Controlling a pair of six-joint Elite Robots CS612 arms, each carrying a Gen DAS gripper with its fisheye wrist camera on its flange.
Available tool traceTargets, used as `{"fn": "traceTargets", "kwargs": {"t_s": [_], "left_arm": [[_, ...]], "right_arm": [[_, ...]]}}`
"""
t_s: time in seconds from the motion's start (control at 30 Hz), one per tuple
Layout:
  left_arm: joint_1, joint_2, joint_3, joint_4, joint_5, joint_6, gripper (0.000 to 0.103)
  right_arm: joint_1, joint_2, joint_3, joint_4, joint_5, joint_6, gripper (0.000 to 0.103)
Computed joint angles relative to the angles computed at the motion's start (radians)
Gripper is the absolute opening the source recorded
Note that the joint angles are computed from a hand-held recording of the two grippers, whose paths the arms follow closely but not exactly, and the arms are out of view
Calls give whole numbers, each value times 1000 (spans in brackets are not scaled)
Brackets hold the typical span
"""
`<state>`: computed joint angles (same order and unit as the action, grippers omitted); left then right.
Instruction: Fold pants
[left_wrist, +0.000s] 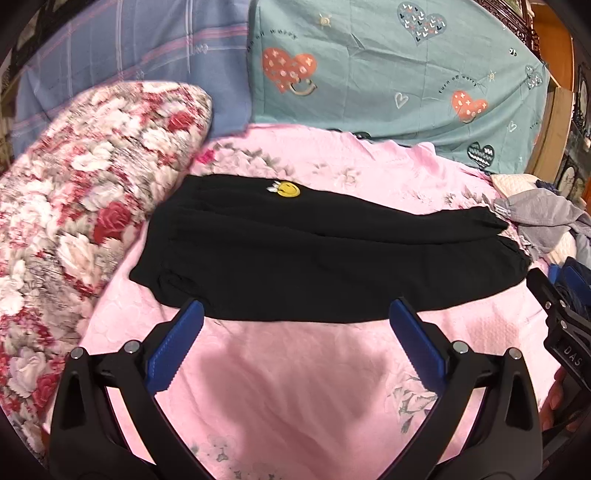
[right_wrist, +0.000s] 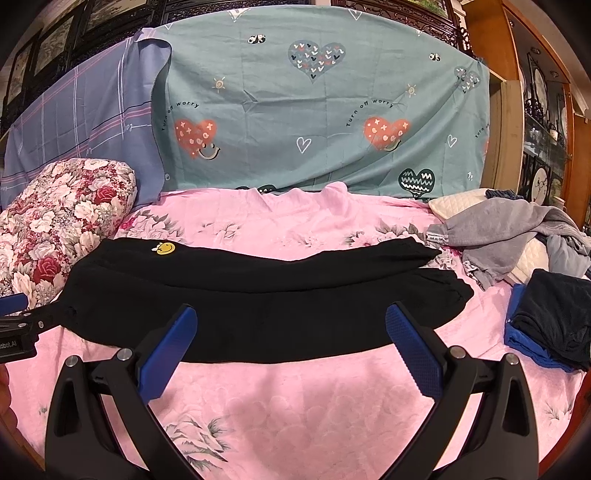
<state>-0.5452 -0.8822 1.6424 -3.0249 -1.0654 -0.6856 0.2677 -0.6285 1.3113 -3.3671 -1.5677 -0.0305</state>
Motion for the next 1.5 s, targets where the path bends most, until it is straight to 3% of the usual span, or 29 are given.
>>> {"fn": "traceTargets", "kwargs": {"t_s": [0.1, 0.17, 0.27, 0.33, 0.47, 0.57, 0.67, 0.8, 1.03, 1.13, 1.2, 1.23, 1.37, 1.4, 1.43, 1.5], "left_arm": [[69, 17, -25, 22, -276, -75, 101], [108, 31, -37, 72, -352, -162, 101], [141, 29, -24, 152, -303, -251, 101], [166, 25, -4, 160, -316, -301, 101], [203, 13, 42, 142, -353, -407, 101], [210, 16, 46, 128, -351, -373, 101], [210, 27, 11, 188, -286, -337, 101], [233, 58, -33, 181, -386, -366, 101], [256, 95, -95, 226, -353, -357, 101], [269, 109, -133, 288, -320, -358, 100], [275, 112, -141, 274, -344, -372, 92], [273, 108, -140, 269, -345, -367, 81], [233, 94, -160, 361, -224, -270, 45], [227, 87, -148, 346, -219, -258, 36], [228, 81, -131, 289, -257, -241, 19], [241, 85, -116, 200, -383, -213, 18]], "right_arm": [[-2, 17, -23, 7, -43, 59, 102], [-11, 24, -44, 81, -67, 134, 102], [-43, 23, -51, 188, 22, 267, 102], [-61, 28, -58, 235, 48, 350, 102], [-72, 47, -97, 362, -45, 445, 102], [-98, 53, -107, 428, 4, 532, 102], [-102, 58, -120, 472, -36, 572, 102], [-113, 66, -144, 533, 11, 622, 102], [-109, 78, -188, 567, -6, 597, 102], [-107, 83, -204, 573, -11, 604, 102], [-104, 88, -216, 579, -18, 599, 102], [-103, 89, -219, 580, -15, 591, 102], [-103, 93, -236, 608, -45, 554, 102], [-104, 93, -237, 609, -61, 547, 102], [-107, 92, -238, 614, -96, 536, 102], [-111, 93, -245, 619, -156, 517, 102]]}}
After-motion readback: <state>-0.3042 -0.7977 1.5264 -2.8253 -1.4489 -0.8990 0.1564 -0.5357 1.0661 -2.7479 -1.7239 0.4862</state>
